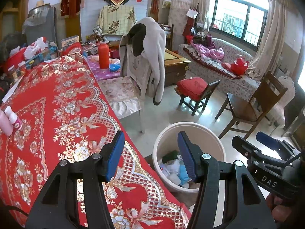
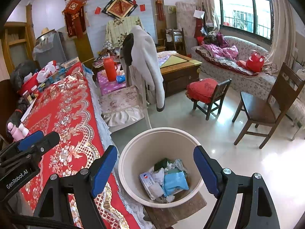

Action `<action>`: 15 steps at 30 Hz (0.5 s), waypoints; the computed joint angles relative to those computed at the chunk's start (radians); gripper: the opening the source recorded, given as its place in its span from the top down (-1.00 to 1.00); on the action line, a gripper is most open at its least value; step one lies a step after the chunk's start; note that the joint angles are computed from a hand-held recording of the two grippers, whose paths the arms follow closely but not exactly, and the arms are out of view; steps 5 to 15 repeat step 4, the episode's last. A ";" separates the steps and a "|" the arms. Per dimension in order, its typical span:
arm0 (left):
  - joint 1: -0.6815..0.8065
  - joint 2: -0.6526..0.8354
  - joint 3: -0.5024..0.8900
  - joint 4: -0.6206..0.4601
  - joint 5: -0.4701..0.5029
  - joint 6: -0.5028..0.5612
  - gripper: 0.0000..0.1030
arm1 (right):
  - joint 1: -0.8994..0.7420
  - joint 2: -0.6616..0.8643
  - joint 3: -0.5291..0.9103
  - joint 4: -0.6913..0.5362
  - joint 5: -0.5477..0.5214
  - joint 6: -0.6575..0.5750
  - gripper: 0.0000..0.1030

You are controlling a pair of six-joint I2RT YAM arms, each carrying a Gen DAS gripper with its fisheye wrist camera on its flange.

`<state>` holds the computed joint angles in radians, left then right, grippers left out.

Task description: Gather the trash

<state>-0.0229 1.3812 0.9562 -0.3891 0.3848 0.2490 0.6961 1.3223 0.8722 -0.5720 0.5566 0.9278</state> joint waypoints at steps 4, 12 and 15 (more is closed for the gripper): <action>0.034 0.013 0.002 -0.010 0.009 0.014 -0.10 | 0.003 0.015 -0.001 0.007 -0.004 -0.012 -0.56; 0.034 0.013 0.002 -0.010 0.009 0.014 -0.10 | 0.003 0.015 -0.001 0.007 -0.004 -0.012 -0.56; 0.034 0.013 0.002 -0.010 0.009 0.014 -0.10 | 0.003 0.015 -0.001 0.007 -0.004 -0.012 -0.56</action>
